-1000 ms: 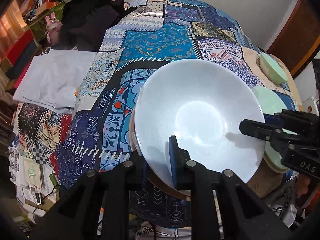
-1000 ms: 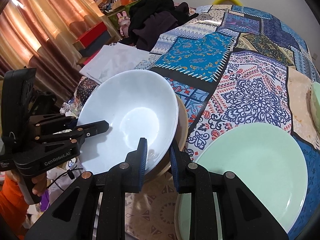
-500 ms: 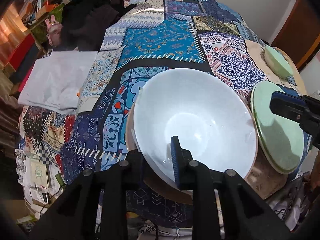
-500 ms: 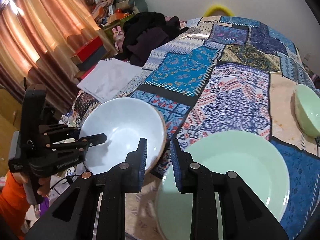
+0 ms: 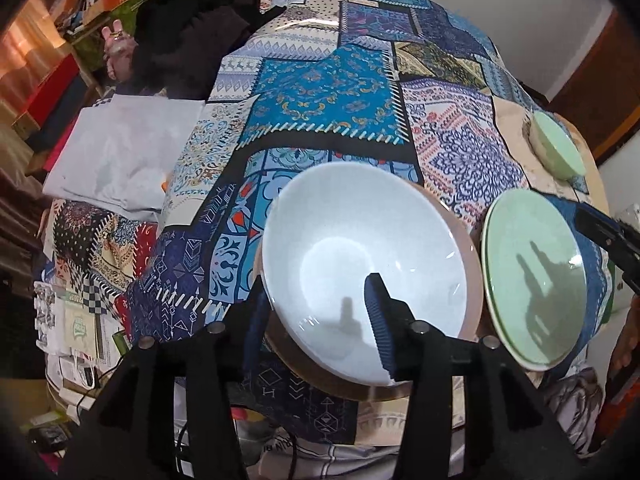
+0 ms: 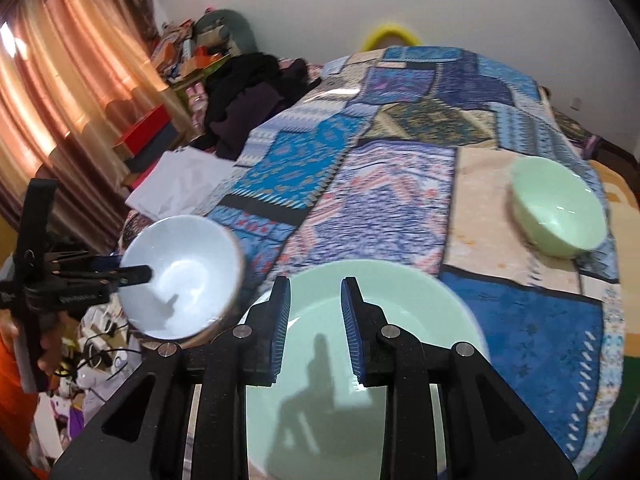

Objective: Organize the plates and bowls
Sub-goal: 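Lower the white spotted bowl toward the pink bowl with both grippers, then open both grippers off the white bowl and move to the mint green bowl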

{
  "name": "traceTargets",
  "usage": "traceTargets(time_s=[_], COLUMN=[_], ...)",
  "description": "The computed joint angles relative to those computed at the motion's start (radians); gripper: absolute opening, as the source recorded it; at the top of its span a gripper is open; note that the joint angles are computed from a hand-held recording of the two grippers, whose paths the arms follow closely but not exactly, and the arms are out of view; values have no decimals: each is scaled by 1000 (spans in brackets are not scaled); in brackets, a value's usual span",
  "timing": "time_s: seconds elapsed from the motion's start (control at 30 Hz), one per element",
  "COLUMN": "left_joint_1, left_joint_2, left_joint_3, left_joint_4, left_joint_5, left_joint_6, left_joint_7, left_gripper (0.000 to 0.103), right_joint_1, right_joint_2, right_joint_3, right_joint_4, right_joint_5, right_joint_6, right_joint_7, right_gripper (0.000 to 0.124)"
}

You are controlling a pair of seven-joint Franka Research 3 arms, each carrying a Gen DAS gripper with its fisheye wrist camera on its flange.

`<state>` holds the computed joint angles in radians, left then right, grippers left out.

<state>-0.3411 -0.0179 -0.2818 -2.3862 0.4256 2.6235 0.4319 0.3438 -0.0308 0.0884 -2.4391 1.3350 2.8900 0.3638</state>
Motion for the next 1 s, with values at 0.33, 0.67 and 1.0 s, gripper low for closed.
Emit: traceTargets(time_s=[0.33,0.67,1.0], left_joint_1=[-8,-68,-176], left_joint_2=[-1,212,541], left_joint_3=[-10,3,51], left_joint_4=[112,402,831], left_joint_5=[169,237,170], left_joint_6=[-137,-148,-156], left_joint_7=[-99,-61,143], left_gripper=[59,65,79], right_joint_1=[-71,-157,-226], right_joint_2=[-46,-19,82], right_joint_3=[-63,-103,-105], right_joint_4=[-29,8,99], right_joint_5=[55,96,51], right_joint_6=[25,38,45], right_joint_7=[-50,-86,-34], right_gripper=[29,38,54])
